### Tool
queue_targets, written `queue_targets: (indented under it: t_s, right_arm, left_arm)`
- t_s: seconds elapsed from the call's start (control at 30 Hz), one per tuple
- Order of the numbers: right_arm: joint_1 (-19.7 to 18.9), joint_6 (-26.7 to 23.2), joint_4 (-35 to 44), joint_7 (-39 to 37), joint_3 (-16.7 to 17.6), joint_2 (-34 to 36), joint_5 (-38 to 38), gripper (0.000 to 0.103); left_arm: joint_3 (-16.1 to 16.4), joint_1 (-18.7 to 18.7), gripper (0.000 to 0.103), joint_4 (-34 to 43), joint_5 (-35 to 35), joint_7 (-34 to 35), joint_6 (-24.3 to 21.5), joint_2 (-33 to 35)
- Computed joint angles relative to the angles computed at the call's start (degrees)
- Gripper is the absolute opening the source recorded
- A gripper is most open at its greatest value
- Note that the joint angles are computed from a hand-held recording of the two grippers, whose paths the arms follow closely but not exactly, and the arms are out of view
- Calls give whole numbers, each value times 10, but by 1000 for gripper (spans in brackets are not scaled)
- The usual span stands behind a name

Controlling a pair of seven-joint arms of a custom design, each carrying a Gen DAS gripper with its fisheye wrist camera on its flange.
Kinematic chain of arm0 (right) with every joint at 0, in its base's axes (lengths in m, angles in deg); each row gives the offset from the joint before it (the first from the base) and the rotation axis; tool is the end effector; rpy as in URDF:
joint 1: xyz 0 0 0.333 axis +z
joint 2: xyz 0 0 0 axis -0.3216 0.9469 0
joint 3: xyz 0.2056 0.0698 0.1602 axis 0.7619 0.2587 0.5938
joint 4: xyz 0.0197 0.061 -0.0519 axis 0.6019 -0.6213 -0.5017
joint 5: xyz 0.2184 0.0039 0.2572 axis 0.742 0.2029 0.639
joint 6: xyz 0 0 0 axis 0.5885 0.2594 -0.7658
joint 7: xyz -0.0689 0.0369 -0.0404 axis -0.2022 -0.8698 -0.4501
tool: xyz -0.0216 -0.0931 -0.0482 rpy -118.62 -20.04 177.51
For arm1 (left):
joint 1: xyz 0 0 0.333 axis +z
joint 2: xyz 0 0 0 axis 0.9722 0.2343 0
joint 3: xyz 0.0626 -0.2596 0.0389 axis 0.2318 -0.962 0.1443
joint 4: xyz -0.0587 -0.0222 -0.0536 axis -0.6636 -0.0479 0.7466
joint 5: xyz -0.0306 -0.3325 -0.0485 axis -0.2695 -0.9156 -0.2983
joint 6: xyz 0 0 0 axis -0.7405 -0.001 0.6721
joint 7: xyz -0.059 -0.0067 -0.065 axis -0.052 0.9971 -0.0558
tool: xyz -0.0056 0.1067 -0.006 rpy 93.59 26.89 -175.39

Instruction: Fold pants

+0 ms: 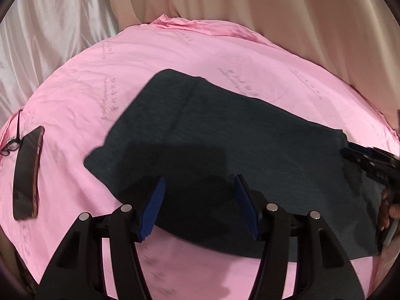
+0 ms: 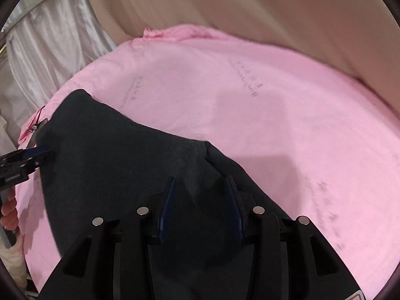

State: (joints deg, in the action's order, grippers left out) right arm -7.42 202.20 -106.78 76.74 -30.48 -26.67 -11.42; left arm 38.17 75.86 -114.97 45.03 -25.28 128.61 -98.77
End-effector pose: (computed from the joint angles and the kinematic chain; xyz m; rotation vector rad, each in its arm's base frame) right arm 0.5897 0.1823 0.3199 -2.3630 0.8543 -0.1414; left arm 0.3782 -0.1047 0.3470 -2.3479 1.1454 -0.4785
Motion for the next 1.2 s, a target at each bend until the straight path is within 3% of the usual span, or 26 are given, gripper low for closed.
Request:
queue_targets:
  t_s: [0.03, 0.1, 0.23, 0.33, 0.4, 0.53, 0.67, 0.73, 0.9, 0.97, 1.1, 1.13, 1.17, 1.2]
  right_arm:
    - [5, 10, 4, -1, -1, 3, -5, 5]
    - [13, 30, 28, 10, -2, 20, -9, 4]
    - [3, -29, 115, 64, -7, 76, -35, 4]
    - [-42, -54, 77, 21, 19, 35, 19, 6]
    - [-89, -29, -3, -76, 32, -36, 110, 7]
    - [-151, -30, -83, -162, -31, -107, 188, 13]
    - [-214, 37, -102, -174, -115, -107, 211, 25]
    - [-257, 41, -79, -157, -139, -88, 222, 38]
    - [-348, 39, 40, -75, -170, 8, 200, 49]
    - [-373, 7, 100, -28, -174, 54, 163, 53]
    - [-424, -64, 187, -2, -138, 110, 141, 58]
    - [-437, -92, 206, -5, -123, 122, 136, 58]
    - [-457, -123, 239, 9, -105, 142, 108, 43]
    - [-457, -134, 252, 23, -101, 148, 86, 6]
  left_arm:
    - [3, 5, 55, -1, 7, 3, 3, 2]
    - [5, 12, 55, 16, 19, 19, -8, 21]
    - [0, 14, 58, 73, 53, 24, -63, 76]
    - [10, 7, 59, 95, 62, 23, -78, 96]
    - [20, 5, 58, 71, 53, 19, -55, 66]
    - [-2, -9, 57, 11, 54, -14, -62, -35]
    - [-33, -45, 58, 14, 30, 2, -74, -59]
    - [-47, -61, 59, 33, 21, 1, -71, -39]
    - [-78, -99, 59, 129, 37, -21, -80, 67]
    - [-81, -121, 59, 182, 40, -27, -88, 120]
    - [-72, -165, 60, 271, 30, -12, -119, 200]
    - [-69, -174, 65, 292, 25, -4, -124, 217]
    - [-65, -185, 68, 311, 22, 0, -134, 230]
    - [-63, -196, 69, 325, 22, 0, -148, 240]
